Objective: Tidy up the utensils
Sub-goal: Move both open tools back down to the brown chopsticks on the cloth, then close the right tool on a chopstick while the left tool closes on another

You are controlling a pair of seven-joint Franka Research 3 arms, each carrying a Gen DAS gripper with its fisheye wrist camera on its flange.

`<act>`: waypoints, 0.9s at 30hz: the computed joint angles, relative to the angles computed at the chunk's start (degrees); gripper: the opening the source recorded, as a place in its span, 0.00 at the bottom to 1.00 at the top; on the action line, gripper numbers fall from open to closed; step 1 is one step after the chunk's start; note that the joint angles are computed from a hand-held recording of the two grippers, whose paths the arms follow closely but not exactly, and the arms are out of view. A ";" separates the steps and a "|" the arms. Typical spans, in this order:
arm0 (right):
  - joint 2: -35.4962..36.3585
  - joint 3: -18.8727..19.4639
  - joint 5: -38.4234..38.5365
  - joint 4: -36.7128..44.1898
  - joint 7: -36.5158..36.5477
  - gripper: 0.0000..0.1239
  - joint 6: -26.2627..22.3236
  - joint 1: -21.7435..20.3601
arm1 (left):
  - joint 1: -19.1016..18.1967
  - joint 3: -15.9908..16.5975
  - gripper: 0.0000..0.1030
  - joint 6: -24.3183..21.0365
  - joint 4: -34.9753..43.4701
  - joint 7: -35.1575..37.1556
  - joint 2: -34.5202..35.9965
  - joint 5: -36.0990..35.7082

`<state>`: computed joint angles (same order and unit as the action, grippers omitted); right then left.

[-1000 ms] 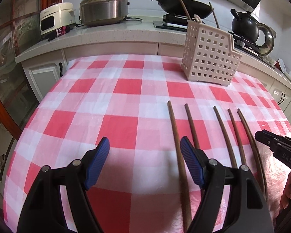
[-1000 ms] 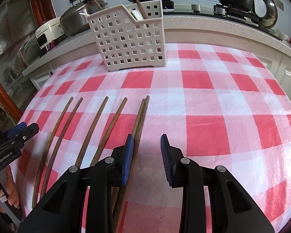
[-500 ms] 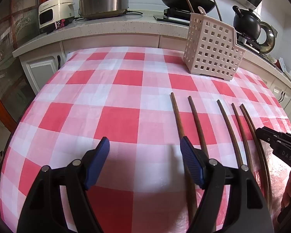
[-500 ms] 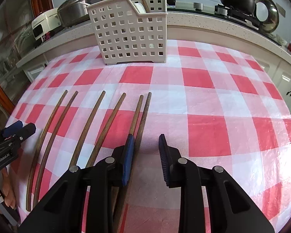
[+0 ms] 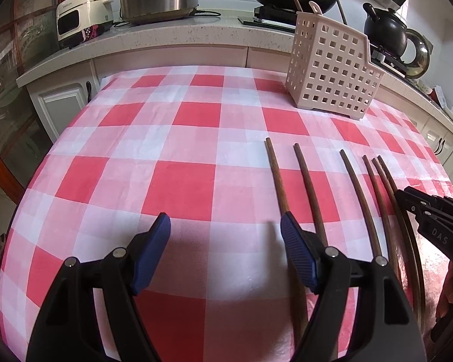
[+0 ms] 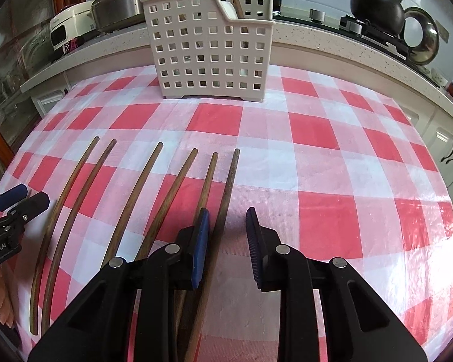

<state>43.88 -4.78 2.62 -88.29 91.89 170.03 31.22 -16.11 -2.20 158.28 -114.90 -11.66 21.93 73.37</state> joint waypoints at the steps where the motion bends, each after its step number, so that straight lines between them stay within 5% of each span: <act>1: -0.06 0.55 0.08 0.01 -0.55 0.17 -0.14 -0.47 | 0.00 -0.10 0.71 -0.19 0.17 0.44 0.12 -0.33; 5: -0.61 3.30 1.19 -0.86 -3.39 0.07 0.40 -2.95 | -0.01 -0.29 0.71 -0.36 0.88 2.22 0.68 -1.58; 17: -1.12 5.26 4.75 -2.13 -7.52 0.06 1.77 -4.54 | -0.94 0.27 0.68 -1.82 6.09 9.77 3.62 -7.76; 20: -1.17 6.79 5.88 -2.28 -8.98 0.06 1.94 -5.86 | -0.48 -0.50 0.53 -2.70 8.63 15.49 5.84 -12.63; 27: -1.12 7.24 7.13 -1.46 -10.65 0.07 0.23 -6.21 | -2.27 0.88 0.41 -3.34 11.36 20.57 7.93 -16.01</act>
